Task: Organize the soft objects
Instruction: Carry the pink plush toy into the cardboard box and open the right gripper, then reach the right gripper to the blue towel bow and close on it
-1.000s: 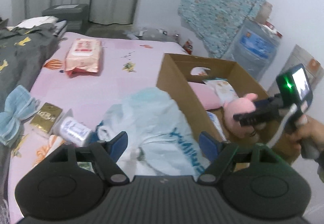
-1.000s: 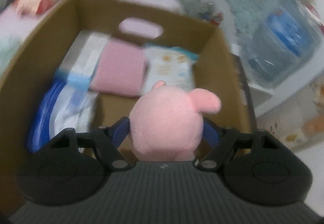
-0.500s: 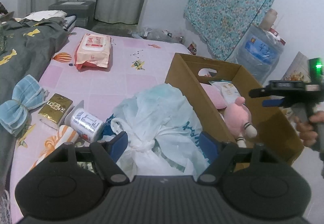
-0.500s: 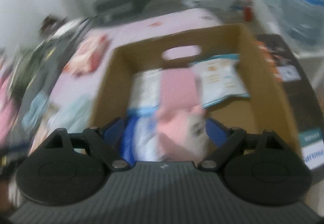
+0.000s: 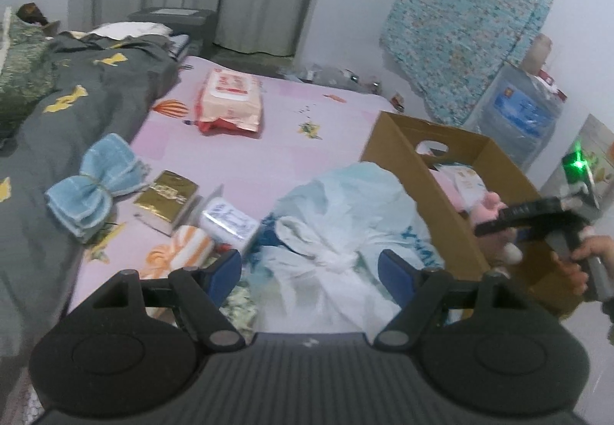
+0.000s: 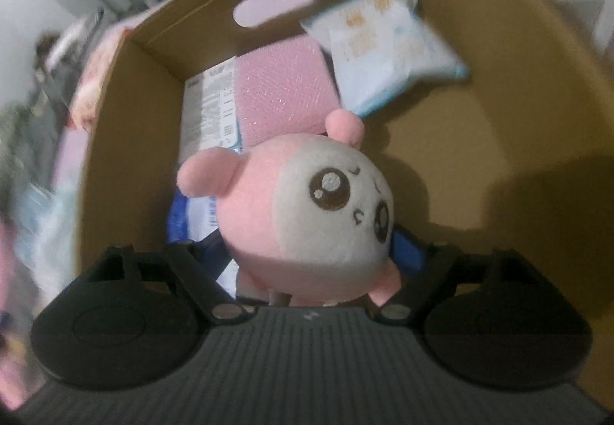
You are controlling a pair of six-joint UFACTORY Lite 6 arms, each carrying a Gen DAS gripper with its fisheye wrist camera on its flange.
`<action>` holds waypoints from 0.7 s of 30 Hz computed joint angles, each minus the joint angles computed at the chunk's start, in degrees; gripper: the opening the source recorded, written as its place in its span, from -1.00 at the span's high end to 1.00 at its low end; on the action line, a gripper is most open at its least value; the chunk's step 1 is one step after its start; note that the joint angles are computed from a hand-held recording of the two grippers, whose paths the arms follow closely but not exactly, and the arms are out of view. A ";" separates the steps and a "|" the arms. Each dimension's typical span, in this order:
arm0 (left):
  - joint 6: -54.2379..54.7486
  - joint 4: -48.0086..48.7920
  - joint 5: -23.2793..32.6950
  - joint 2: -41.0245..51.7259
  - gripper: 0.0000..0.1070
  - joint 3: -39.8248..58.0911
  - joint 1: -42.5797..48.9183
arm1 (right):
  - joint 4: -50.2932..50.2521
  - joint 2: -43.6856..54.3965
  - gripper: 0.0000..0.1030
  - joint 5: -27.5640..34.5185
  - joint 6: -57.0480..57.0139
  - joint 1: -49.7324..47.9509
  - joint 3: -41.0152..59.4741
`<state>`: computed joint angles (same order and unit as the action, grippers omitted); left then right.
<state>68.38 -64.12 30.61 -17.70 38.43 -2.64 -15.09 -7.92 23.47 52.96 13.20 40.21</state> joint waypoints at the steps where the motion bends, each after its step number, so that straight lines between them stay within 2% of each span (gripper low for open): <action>1: 0.49 -0.36 0.07 0.03 -0.49 -0.08 0.58 | -5.94 0.82 -0.62 2.24 4.86 2.36 1.04; 2: 0.95 -0.78 0.23 0.23 -0.49 -0.12 1.14 | -10.09 1.97 -0.64 4.59 7.93 4.62 2.11; 4: 1.64 -1.29 0.55 0.72 -0.49 -0.13 2.07 | -11.82 3.75 -0.67 6.59 8.17 6.31 3.51; 7: 2.46 -1.30 -0.20 0.64 -0.49 -0.64 2.90 | -3.41 3.72 -0.69 3.79 -0.90 3.45 2.65; 13: 5.33 -2.44 -0.23 -0.27 -0.49 -1.52 6.10 | 2.20 -7.40 -0.72 6.29 -3.53 2.06 0.46; 17: 7.73 -3.47 -1.20 -1.54 -0.50 -2.31 8.19 | -0.04 -14.00 -0.72 9.48 0.57 4.34 2.10; 21: 11.25 -5.14 -3.61 -3.24 -0.50 -3.43 10.58 | 4.32 -15.70 -0.72 6.76 -0.49 6.50 6.30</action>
<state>79.63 -69.26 27.00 -20.94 35.00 7.94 -10.77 -23.62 30.22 52.47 19.70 46.52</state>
